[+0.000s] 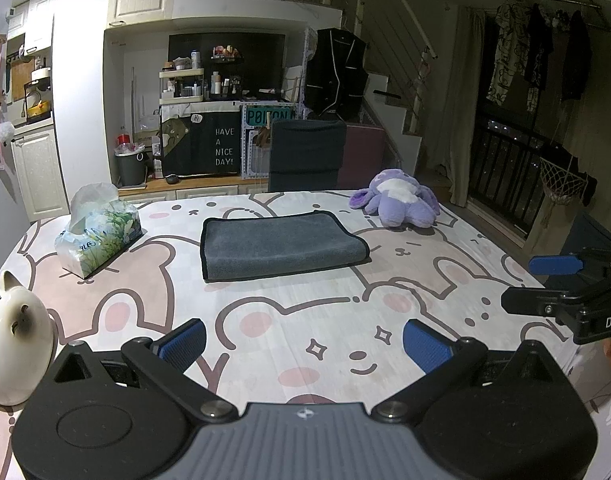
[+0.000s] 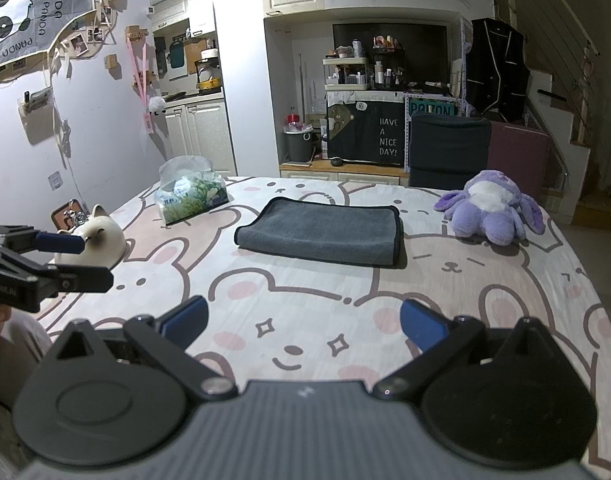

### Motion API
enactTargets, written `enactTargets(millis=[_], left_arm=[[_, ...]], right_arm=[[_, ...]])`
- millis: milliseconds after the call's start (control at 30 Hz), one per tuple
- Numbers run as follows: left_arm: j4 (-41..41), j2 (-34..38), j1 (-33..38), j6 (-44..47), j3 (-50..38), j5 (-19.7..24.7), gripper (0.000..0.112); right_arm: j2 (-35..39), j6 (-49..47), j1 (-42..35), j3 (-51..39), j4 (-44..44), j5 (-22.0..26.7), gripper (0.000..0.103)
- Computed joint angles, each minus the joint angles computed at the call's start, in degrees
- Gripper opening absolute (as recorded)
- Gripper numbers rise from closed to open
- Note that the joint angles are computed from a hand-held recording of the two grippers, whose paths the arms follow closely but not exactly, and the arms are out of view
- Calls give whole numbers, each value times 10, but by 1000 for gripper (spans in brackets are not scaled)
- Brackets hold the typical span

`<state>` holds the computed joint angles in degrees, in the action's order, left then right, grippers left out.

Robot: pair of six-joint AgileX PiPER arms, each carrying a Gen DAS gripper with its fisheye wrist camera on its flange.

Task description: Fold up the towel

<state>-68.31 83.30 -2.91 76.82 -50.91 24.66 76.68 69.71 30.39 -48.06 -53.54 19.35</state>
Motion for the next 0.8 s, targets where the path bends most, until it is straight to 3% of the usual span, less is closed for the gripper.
enactTargets(millis=[800], left_arm=[[27, -5, -4, -33, -8, -3, 103]], right_arm=[[1, 21, 5, 4, -16, -2, 103]])
